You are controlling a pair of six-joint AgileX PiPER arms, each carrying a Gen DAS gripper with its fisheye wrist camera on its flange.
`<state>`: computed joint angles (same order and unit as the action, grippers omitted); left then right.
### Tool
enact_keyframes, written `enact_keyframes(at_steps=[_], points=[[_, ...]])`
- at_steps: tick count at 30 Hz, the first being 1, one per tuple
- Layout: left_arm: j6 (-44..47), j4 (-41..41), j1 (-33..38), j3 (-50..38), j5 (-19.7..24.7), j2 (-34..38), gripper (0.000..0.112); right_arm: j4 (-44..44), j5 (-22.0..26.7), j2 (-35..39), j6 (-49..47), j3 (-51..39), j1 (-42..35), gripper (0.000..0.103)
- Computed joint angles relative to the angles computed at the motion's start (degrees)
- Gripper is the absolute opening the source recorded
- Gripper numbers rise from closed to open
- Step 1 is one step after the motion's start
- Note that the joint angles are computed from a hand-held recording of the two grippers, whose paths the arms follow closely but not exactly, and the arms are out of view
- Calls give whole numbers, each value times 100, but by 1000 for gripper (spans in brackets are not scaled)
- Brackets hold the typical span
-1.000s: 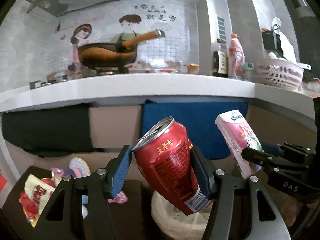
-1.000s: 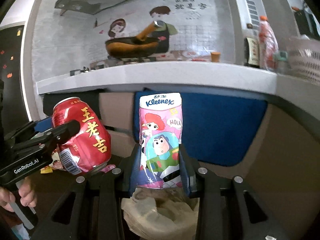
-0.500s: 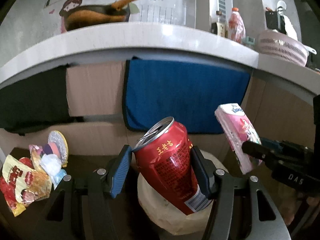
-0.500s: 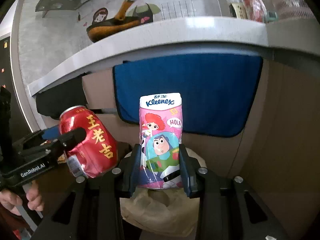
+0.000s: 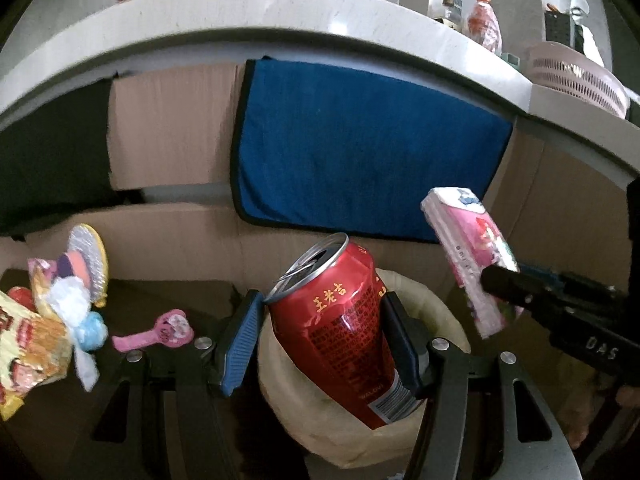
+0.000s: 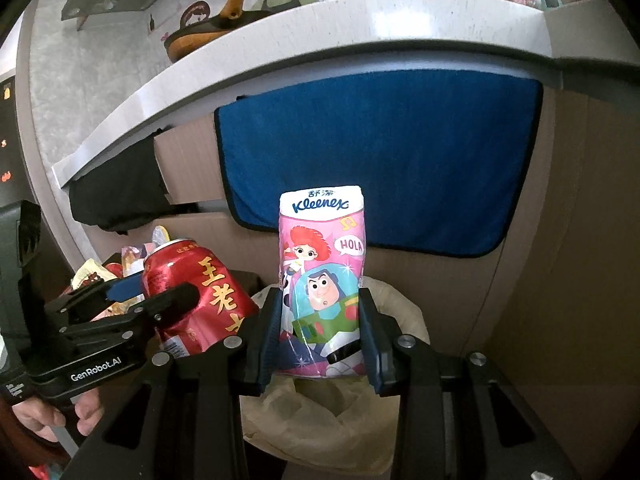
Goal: Collect trash
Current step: 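Open both grippers to drop the can and tissue pack into the bin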
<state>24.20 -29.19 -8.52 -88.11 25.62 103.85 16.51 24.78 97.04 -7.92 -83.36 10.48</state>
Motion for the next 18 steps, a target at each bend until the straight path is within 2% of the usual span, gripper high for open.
enact_keyframes(at_steps=[2, 4, 7, 10, 13, 18], points=[[602, -715, 194, -329, 527, 251, 60, 290, -3, 112, -202, -72, -60, 35], [1342, -1571, 419, -617, 1044, 534, 61, 709, -8, 284, -458, -204, -147, 42], [1262, -1548, 485, -825, 1135, 779, 61, 893, 162, 641, -379, -479, -283, 44], [1059, -1550, 622, -1077, 1420, 1009, 61, 991, 238, 836, -313, -572, -319, 44], [854, -1672, 808, -1038, 1414, 1009, 61, 703, 197, 901, -29, -572, -214, 44], [1037, -1711, 1248, -260, 787, 502, 61, -148, 147, 893, 654, -630, 33, 44]])
